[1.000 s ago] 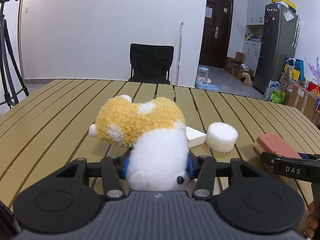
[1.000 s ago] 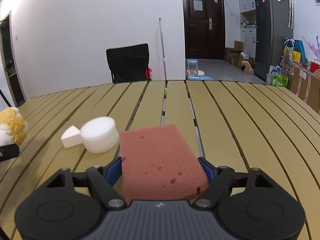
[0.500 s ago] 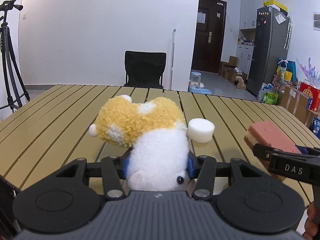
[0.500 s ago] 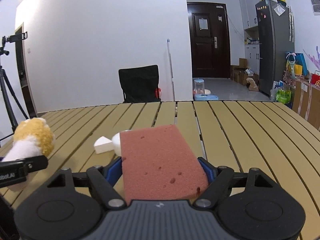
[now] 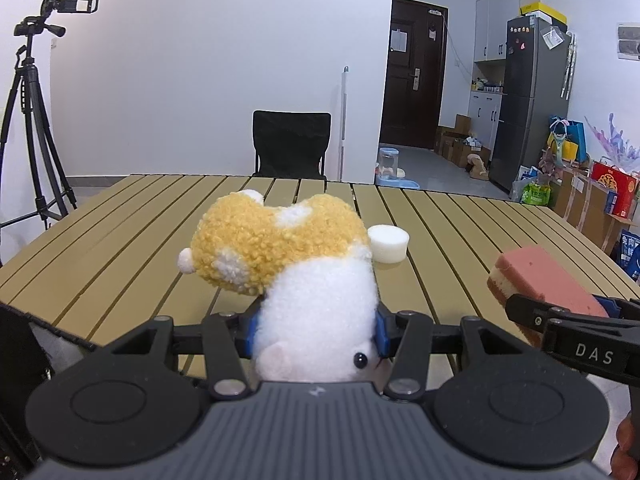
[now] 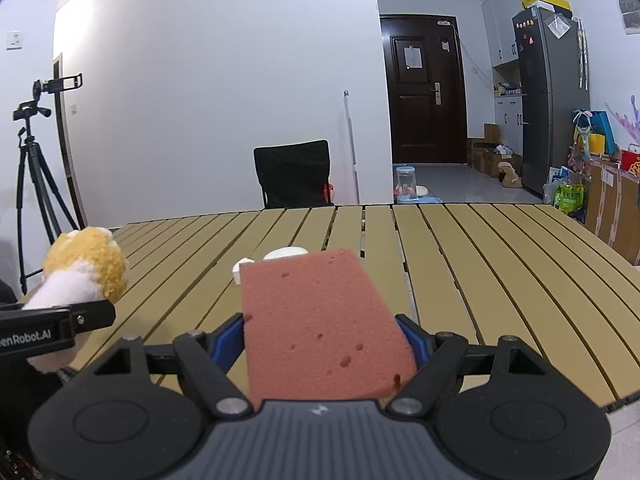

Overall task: Collect trash
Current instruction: 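Carry the sheep and pink sponge down toward the black bin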

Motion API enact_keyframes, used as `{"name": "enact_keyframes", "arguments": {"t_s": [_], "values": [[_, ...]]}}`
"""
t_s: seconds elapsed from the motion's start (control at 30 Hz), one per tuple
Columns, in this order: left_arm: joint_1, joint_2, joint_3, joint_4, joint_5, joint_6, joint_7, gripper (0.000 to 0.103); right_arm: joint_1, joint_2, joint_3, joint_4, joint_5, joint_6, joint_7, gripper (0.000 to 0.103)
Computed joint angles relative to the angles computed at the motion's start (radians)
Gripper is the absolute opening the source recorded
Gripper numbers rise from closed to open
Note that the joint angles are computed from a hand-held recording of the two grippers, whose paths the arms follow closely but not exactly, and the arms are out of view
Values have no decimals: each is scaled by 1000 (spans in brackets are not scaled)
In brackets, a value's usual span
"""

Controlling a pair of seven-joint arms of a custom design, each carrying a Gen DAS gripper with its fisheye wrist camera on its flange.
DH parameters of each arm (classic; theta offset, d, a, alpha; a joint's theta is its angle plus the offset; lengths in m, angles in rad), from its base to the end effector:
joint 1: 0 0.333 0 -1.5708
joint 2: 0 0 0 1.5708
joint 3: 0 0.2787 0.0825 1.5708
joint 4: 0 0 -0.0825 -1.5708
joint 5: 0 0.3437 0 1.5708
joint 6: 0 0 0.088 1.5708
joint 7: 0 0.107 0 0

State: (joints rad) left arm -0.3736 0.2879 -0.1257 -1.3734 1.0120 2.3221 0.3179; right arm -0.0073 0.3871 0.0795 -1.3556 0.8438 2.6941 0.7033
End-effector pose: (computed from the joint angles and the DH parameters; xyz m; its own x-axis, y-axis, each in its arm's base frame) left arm 0.5783 -0.2830 0.6066 0.2760 -0.9602 0.0426 -0.4397 -0.1656 -0.8827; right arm 0.6710 0.0124 0.5809 0.3824 -0.9174 -0.1102 -0.4346 -0.0734 -0.8976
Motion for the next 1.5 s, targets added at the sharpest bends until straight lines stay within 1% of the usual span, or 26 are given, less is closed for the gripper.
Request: {"name": "enact_keyframes", "arguments": {"t_s": [0.1, 0.2, 0.43, 0.53, 0.73, 0.9, 1.1, 1.3, 1.5], "values": [[-6, -43, -9, -49, 11, -9, -12, 51, -13, -72, 7, -92, 48, 8, -46, 77], [-7, -79, -26, -91, 23, -18, -26, 51, -14, -143, -2, -176, 99, 0, -93, 77], [0, -158, -69, -185, 31, -42, -54, 51, 17, -277, -49, -336, 182, 1, -182, 77], [5, -202, -88, -247, 37, -47, -77, 51, 37, -326, -66, -398, 196, 11, -203, 77], [15, -259, -124, -332, 42, -57, -96, 51, 60, -398, -101, -496, 214, 14, -237, 77], [28, -321, -146, -426, 23, -47, -110, 51, 72, -445, -123, -567, 204, 11, -247, 77], [44, -353, -163, -495, -15, -35, -114, 51, 80, -484, -138, -642, 177, 5, -252, 77], [55, -348, -162, -525, -74, -31, -93, 51, 82, -489, -142, -693, 120, 9, -213, 77], [67, -353, -153, -591, -125, -7, -98, 51, 79, -477, -140, -749, 64, 28, -178, 77]]}}
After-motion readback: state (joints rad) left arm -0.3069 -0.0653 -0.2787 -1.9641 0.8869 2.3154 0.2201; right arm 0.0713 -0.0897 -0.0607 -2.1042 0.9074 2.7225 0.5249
